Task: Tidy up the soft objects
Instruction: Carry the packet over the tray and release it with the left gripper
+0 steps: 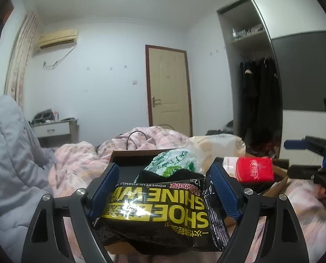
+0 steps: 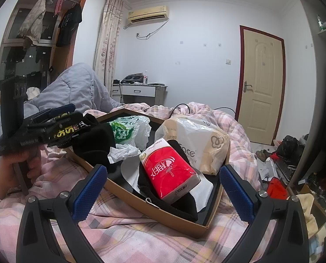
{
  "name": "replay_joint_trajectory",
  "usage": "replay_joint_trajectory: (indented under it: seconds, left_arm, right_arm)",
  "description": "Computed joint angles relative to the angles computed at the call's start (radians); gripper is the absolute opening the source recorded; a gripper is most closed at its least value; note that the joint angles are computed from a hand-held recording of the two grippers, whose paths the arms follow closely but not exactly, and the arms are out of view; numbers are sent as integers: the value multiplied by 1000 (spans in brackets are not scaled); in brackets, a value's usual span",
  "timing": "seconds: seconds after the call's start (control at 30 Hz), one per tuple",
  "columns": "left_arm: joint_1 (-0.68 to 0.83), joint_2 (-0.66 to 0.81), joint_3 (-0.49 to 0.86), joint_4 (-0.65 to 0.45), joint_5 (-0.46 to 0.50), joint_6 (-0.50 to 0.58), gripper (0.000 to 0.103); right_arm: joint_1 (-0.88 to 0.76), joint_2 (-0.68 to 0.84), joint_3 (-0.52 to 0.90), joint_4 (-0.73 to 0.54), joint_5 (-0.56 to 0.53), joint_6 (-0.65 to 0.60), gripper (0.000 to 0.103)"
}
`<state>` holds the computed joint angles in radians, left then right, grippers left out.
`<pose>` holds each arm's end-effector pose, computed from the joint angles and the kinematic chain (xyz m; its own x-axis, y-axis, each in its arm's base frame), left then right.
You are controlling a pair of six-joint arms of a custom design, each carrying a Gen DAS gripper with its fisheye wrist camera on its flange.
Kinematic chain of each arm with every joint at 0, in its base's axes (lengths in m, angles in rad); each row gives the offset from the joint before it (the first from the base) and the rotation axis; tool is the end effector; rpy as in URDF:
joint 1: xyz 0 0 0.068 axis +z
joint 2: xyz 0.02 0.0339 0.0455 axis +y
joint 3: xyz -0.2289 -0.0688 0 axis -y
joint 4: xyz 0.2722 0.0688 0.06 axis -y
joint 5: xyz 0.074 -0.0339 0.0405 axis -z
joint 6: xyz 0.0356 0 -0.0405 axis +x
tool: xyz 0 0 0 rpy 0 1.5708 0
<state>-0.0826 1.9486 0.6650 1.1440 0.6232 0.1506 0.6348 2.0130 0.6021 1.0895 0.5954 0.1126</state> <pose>0.3381 -0.0488 0.0679 -0.0406 0.1256 -0.9912 0.6565 0.7512 0.0683 0.2685 0.1729 0.0285 -0.2598 -0.0758 -0.9627 -0.0335 0.9970 -0.0694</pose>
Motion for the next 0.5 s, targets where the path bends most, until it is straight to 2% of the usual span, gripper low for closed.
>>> replay_joint_trajectory:
  seconds: [0.07, 0.2, 0.3, 0.33, 0.37, 0.5]
  left_arm:
    - [15, -1, -9, 24, 27, -26, 84]
    - [79, 27, -6, 138, 103, -178, 87]
    - [129, 58, 5, 232, 140, -312, 92]
    - [145, 66, 14, 245, 154, -353, 100]
    - [158, 78, 24, 260, 165, -394, 103]
    - [189, 99, 73, 208, 223, -469, 103]
  right_arm:
    - [-6, 1, 0, 2, -6, -1, 102]
    - [-6, 2, 0, 3, -7, 0, 102]
    - [-3, 2, 2, 0, -4, 0, 102]
    - [-6, 1, 0, 2, -6, 0, 102]
    - [-7, 1, 0, 3, -7, -1, 102]
    - [-7, 1, -1, 2, -8, 0, 102]
